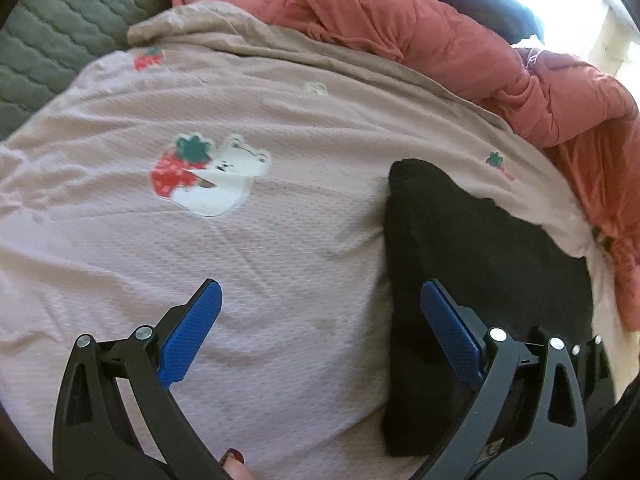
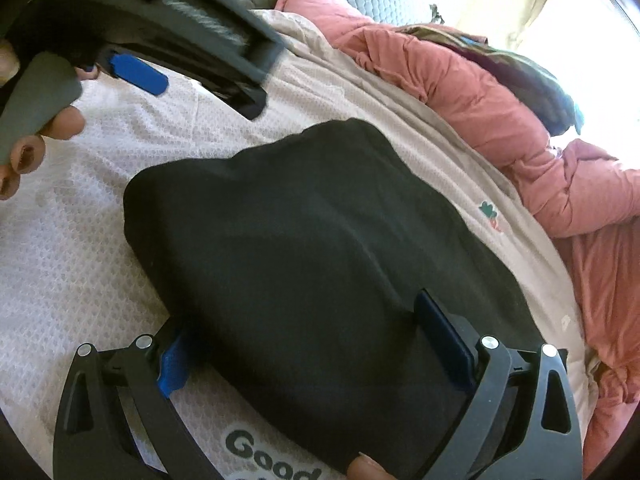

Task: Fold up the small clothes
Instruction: 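Close both grippers on the side edge of the folded shirt, then lift the shirt edge with both grippers, fold it over the other half, release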

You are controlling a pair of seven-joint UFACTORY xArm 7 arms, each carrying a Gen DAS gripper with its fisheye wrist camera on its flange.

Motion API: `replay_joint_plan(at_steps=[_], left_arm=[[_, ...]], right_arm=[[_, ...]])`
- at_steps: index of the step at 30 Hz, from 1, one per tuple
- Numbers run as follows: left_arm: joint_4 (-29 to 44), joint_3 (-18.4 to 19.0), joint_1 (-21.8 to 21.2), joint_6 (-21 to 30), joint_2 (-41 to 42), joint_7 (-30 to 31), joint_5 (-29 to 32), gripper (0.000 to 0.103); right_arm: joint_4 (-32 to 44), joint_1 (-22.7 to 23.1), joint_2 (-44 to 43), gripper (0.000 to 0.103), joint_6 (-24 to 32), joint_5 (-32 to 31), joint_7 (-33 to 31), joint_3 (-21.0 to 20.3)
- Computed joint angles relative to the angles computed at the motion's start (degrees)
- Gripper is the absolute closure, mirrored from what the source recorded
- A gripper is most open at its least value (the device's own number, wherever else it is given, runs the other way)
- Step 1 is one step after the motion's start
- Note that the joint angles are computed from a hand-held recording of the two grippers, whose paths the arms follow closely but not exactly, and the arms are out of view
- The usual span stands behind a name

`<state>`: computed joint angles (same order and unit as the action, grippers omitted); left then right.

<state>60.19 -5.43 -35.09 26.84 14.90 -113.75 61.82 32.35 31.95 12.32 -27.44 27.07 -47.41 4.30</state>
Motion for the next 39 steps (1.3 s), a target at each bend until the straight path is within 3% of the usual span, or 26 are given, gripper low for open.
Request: replay_joint_plan(at_steps=[2, 6, 8, 10, 11, 13, 15, 18, 22, 23, 28, 30, 32, 34, 35, 37, 39], left_arm=[[0.7, 0.5, 0.5, -2.5, 0.8, -0.9, 0.5, 0.01], [2.8, 1.0, 0.8, -4.7, 2.8, 2.2, -2.4, 0.01], [3.0, 2.4, 0.8, -9.0, 3.7, 0.9, -2.2, 0.01], [2.5, 5.3, 0.2, -16.6, 4.8, -4.0, 0.3, 0.01], [2.6, 7.2, -0.6, -19.8, 5.4, -6.4, 1.8, 0.01], [3.3, 12.1, -3.6, -25.3, 6.7, -12.3, 5.5, 0.01], [3.9, 13.6, -4.6, -27.2, 7.4, -11.6, 5.0, 0.01], [4.7, 10.5, -1.9, -28.1, 8.4, -3.9, -1.3, 0.01], [6.4, -0.6, 8.4, -31.0, 11.8, 7.4, -10.8, 0.01], [6.9, -1.8, 9.5, -31.7, 12.6, 8.8, -11.9, 0.01], [8.0, -3.9, 11.1, -34.4, 14.8, 12.5, -16.2, 0.01], [8.7, -5.8, 12.0, -33.2, 15.3, 14.5, -17.5, 0.011], [9.0, -6.6, 12.3, -33.7, 15.8, 16.1, -18.8, 0.02], [9.8, -8.4, 13.4, -33.7, 16.6, 18.0, -20.1, 0.038], [10.2, -9.6, 14.1, -33.3, 17.0, 19.3, -20.6, 0.043], [11.1, -11.8, 14.9, -30.4, 17.0, 22.0, -21.5, 0.06], [12.2, -10.9, 13.0, -27.3, 16.4, 23.5, -22.5, 0.079]], right_arm=[[0.1, 0.2, 0.8, 0.009, -1.9, 0.0, -0.1, 0.1], [-1.0, -0.3, 1.1, 0.033, -5.3, -1.8, 0.3, 0.8], [-2.1, -0.9, 1.2, 0.049, -8.1, -3.2, 1.0, 1.5], [-3.1, -1.8, 0.9, 0.069, -9.7, -5.2, 1.8, 2.1], [-3.7, -2.3, 0.7, 0.075, -10.8, -6.1, 2.4, 2.4], [-4.4, -4.0, 0.0, 0.081, -11.3, -8.8, 5.0, 3.0], [-5.4, -7.6, -1.5, 0.082, -10.3, -15.0, 10.5, 3.6], [-6.5, -14.0, -3.9, 0.083, -8.9, -27.9, 21.7, 4.0], [-7.7, -19.4, -5.7, 0.084, -9.5, -40.8, 33.8, 3.5], [-7.7, -20.5, -5.9, 0.084, -9.6, -44.0, 36.3, 3.2], [-7.7, -21.6, -6.2, 0.084, -9.2, -48.7, 40.0, 2.8], [-7.7, -21.7, -6.3, 0.084, -9.2, -49.6, 40.7, 2.7], [-7.3, -22.3, -6.1, 0.084, -8.9, -51.2, 41.8, 2.6], [-7.5, -22.2, -6.4, 0.084, -9.0, -51.3, 41.8, 2.5], [-7.8, -22.0, -6.6, 0.084, -9.1, -50.8, 41.4, 2.5], [-8.3, -21.8, -7.1, 0.084, -9.4, -50.5, 40.6, 2.4], [-9.2, -21.6, -8.1, 0.084, -9.9, -49.5, 39.7, 2.2]])
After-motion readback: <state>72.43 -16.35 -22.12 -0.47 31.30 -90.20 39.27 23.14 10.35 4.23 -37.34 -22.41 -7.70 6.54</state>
